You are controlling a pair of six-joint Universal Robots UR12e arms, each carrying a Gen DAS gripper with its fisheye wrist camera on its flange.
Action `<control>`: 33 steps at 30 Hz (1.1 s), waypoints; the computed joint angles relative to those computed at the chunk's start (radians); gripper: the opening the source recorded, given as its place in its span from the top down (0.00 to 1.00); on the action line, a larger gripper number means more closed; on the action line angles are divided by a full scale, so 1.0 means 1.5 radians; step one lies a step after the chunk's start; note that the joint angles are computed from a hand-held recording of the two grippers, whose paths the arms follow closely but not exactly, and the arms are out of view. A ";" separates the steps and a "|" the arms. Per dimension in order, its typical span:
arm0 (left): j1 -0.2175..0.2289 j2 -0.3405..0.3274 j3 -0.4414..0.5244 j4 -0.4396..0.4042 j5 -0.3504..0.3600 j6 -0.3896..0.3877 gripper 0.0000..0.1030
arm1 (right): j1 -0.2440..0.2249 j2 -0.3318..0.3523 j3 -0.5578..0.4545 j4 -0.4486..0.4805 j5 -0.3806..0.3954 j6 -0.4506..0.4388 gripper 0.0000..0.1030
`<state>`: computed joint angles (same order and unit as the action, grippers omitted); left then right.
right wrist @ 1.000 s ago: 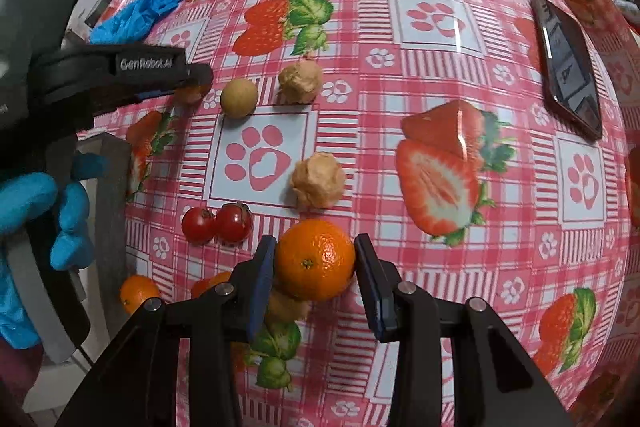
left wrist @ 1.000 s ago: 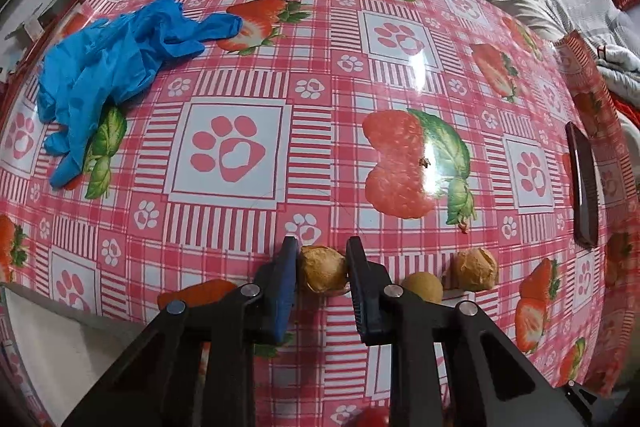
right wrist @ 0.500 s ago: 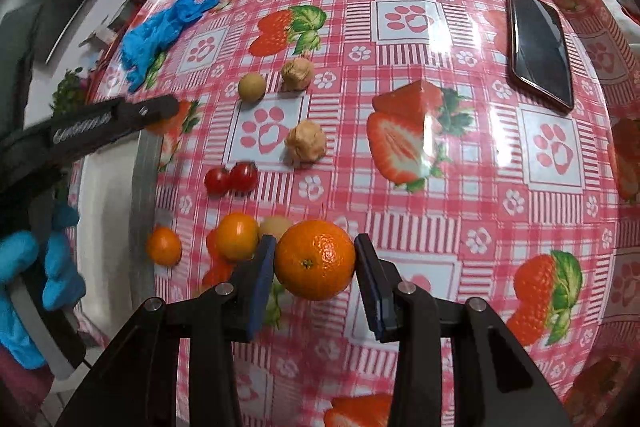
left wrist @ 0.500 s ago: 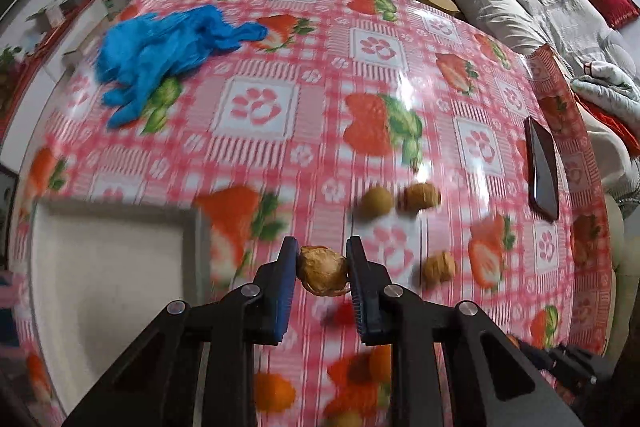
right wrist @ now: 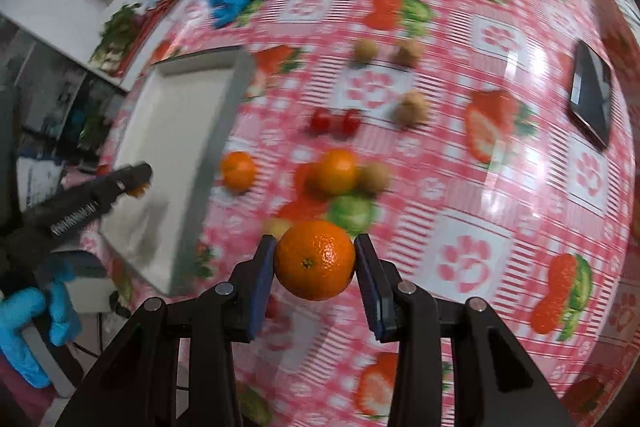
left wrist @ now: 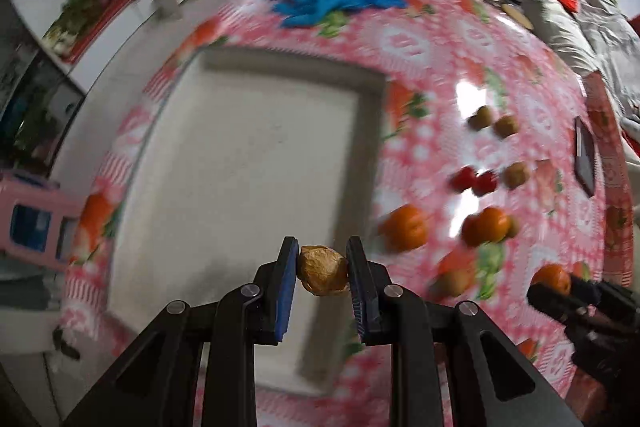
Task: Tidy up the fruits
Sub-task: 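Carry the walnut in the left tool while the right tool carries the mandarin to the white tray, then open the left tool over the tray while the right tool releases the mandarin inside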
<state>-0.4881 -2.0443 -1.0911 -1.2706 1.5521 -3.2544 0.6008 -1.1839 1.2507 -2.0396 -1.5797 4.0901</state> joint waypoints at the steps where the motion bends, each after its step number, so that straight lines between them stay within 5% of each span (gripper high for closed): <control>1: 0.006 0.006 -0.011 0.002 0.001 0.001 0.74 | 0.003 0.011 -0.014 0.000 0.001 -0.003 0.58; 13: 0.061 0.026 -0.064 0.004 0.001 0.076 0.74 | 0.032 0.158 -0.225 0.077 0.041 -0.025 0.58; 27: 0.075 0.012 -0.070 -0.013 0.002 0.115 0.74 | 0.039 0.224 -0.320 0.185 0.085 -0.037 0.58; 33: 0.083 0.008 -0.066 -0.028 -0.011 0.125 0.74 | 0.040 0.241 -0.349 0.196 0.085 -0.046 0.39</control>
<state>-0.3631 -2.0330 -1.1908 -1.3123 1.5360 -3.0662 0.6608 -0.8226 0.7265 -1.7453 -1.4519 4.0207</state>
